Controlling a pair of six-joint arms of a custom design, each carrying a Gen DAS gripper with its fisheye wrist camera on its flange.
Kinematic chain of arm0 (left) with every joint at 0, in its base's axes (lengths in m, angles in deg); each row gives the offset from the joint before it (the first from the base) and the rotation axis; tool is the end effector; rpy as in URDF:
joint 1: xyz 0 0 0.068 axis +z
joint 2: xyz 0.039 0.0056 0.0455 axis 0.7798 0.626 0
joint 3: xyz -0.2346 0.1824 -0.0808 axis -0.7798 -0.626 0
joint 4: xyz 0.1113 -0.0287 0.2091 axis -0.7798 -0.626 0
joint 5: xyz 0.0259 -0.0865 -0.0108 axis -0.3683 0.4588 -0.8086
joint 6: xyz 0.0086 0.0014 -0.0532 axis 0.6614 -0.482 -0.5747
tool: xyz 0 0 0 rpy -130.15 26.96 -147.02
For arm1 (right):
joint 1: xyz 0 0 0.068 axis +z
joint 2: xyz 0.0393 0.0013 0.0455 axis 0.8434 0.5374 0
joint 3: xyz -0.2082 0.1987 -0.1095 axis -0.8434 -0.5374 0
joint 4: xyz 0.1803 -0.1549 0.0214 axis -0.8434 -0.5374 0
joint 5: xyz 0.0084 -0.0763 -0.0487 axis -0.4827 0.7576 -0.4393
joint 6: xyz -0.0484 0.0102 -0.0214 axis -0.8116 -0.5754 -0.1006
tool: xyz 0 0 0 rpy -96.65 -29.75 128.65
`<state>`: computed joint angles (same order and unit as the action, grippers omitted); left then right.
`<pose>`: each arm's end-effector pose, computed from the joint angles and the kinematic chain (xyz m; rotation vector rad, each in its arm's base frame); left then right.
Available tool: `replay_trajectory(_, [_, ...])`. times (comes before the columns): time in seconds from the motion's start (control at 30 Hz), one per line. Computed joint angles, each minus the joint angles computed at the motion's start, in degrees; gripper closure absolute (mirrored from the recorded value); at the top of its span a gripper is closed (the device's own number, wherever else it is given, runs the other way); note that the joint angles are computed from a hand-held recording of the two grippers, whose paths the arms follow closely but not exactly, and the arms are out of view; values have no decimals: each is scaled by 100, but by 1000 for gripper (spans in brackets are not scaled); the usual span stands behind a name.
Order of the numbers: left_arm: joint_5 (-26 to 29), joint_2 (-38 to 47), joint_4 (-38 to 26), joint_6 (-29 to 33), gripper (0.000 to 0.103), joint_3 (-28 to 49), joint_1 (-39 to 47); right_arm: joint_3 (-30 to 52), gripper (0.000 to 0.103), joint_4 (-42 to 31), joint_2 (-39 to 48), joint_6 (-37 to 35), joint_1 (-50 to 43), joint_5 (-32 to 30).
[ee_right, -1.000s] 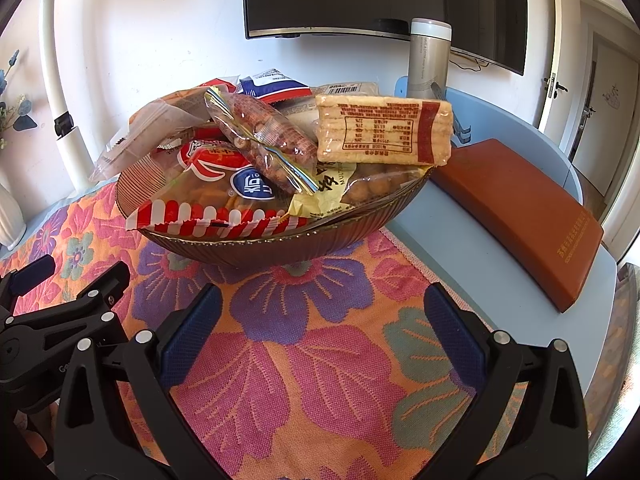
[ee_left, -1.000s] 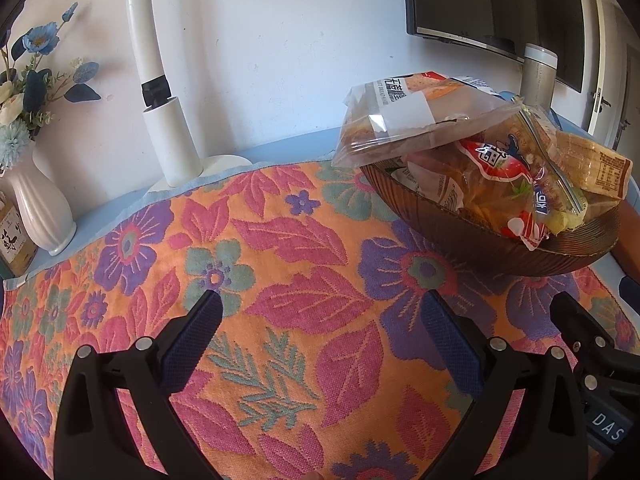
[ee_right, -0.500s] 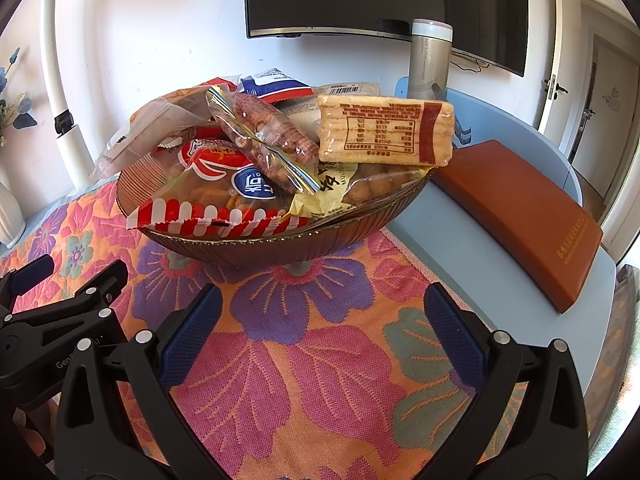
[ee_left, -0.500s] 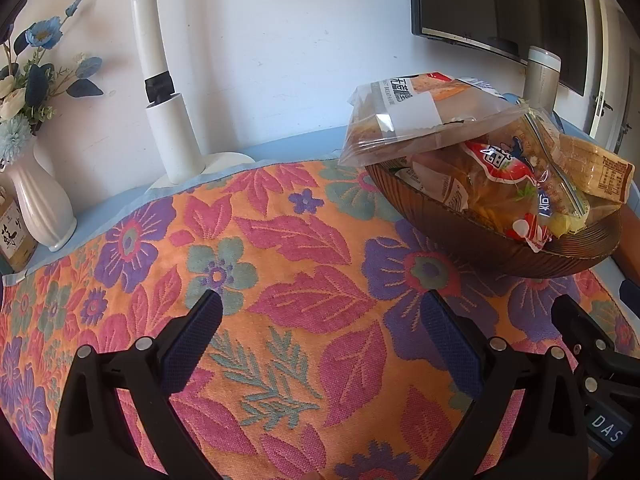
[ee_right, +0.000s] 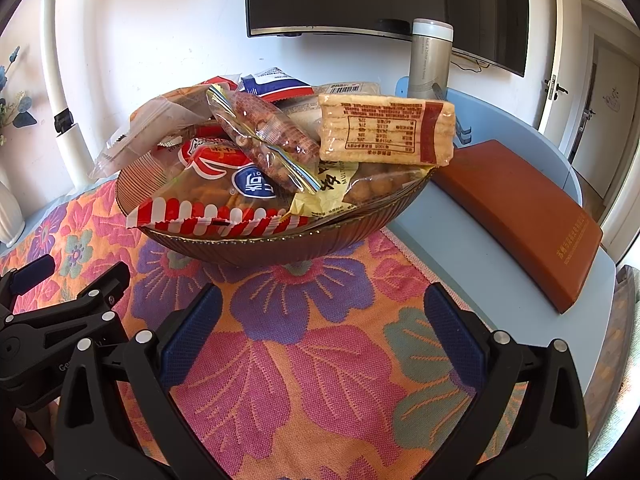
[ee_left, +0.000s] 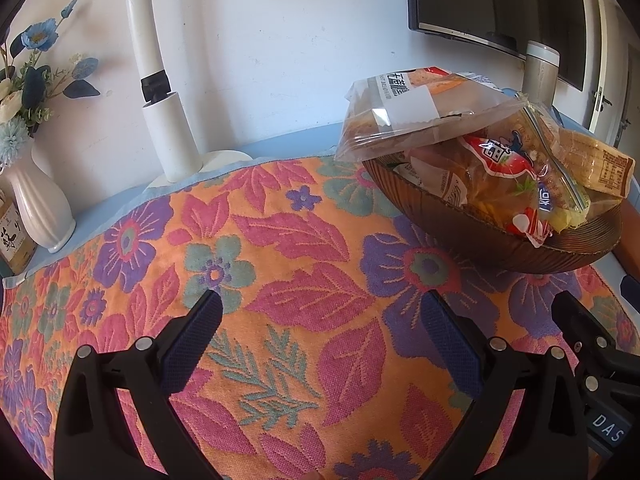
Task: Organize snacks
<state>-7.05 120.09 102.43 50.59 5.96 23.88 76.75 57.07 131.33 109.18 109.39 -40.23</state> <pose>0.2902 -0.1369 0.1550 0.1061 2.3417 0.0496 0.2163 0.2362 0.1349 0.2509 2.2515 -0.0908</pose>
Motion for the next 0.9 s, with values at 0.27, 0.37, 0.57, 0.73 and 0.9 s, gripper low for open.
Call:
replay_trajectory(0.27, [20,71,-135,10,5,89,6,8,3,8,2,-32,-18,-23])
replay_trajectory(0.37, [-3,91,-158,-4,5,107,-4,14,3,-3,2,-24,-13,-18])
replay_trajectory(0.57, [130,116,-191,0,5,136,67,8,3,22,3,-49,-28,-32])
replay_trajectory(0.73, [244,1,55,-21,5,-31,157,9,3,28,3,-65,-36,-38])
replay_trajectory(0.9, [94,24,-37,-20,5,37,113,0,3,38,2,-66,-33,-36])
